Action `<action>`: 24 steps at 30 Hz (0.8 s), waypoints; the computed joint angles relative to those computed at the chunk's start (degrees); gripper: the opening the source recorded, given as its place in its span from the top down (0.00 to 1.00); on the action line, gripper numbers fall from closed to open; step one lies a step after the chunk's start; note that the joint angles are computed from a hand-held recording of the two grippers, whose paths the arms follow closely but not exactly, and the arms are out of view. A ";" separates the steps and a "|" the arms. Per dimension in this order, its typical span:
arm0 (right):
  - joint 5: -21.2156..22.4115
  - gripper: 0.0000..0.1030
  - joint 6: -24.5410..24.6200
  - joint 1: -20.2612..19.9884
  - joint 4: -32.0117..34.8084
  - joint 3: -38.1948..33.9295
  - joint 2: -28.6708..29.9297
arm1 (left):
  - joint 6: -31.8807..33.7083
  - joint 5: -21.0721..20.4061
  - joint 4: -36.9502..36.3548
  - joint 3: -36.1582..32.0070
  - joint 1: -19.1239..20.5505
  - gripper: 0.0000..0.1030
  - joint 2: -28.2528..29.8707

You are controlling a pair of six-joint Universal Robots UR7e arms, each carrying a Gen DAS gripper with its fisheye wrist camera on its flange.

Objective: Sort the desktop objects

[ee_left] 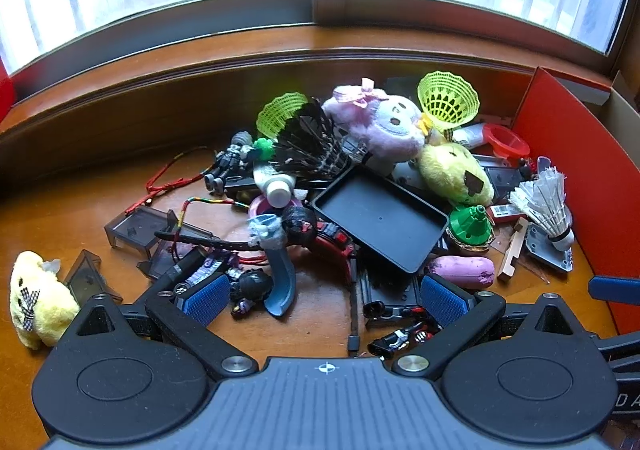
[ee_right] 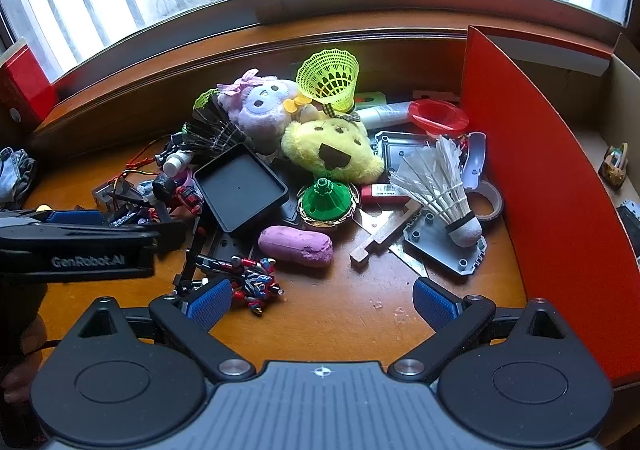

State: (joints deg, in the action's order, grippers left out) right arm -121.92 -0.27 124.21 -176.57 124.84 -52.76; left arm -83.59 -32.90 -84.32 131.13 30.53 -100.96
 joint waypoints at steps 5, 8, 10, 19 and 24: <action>-0.19 0.05 1.03 0.42 -0.37 0.28 0.44 | -1.08 0.10 3.12 0.42 -0.68 0.00 -3.13; -0.67 0.05 0.98 0.89 -0.43 0.50 0.66 | -2.10 0.12 6.07 0.63 -1.27 0.00 -5.65; -1.03 0.05 0.89 1.14 -0.43 0.73 0.72 | -2.46 0.22 7.53 0.86 -1.63 0.00 -7.64; 1.54 0.05 1.61 1.55 -5.06 0.60 4.06 | -7.41 0.43 19.27 0.33 -2.38 0.00 -15.89; 1.76 0.05 0.52 3.19 -7.49 -1.11 8.18 | -6.99 -1.31 21.87 1.50 -2.08 0.00 -20.59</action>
